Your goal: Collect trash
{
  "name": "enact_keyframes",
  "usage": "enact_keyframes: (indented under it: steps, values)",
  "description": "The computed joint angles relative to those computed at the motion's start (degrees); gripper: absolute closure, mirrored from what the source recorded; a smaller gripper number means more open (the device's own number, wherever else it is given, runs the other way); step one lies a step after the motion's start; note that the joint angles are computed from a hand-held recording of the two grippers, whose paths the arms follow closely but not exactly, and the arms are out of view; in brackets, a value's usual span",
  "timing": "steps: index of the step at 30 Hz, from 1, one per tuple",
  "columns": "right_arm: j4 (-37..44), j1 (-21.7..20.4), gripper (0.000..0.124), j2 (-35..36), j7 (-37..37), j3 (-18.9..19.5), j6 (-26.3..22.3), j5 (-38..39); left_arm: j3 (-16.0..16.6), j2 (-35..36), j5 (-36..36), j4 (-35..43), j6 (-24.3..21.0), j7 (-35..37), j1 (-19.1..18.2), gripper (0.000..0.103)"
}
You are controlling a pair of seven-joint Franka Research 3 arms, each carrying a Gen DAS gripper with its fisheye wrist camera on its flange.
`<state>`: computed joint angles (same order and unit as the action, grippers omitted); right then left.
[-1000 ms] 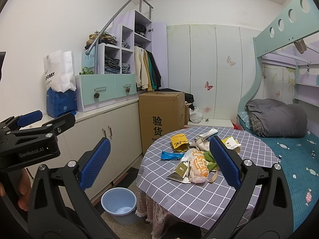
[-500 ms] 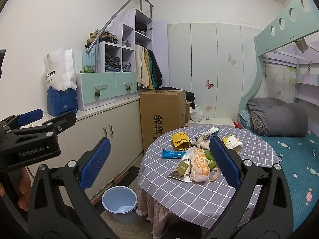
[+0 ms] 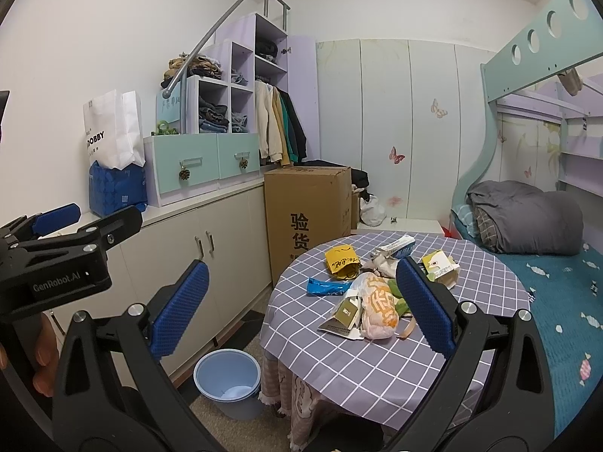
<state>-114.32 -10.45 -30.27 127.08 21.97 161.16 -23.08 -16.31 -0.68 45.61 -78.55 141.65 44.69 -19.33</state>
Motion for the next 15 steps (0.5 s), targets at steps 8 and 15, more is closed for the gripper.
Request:
enact_keyframes:
  steps: [8, 15]
  values:
    - [-0.43, 0.54, 0.027, -0.23, -0.17, -0.31, -0.30, 0.31, 0.06, -0.86, 0.19, -1.60, 0.50, -0.49, 0.10, 0.004]
    - [-0.03, 1.20, 0.027, -0.03, -0.66, -0.72, -0.99, 0.78, -0.30, -1.08, 0.38, -2.11, 0.69, -0.80, 0.43, 0.004]
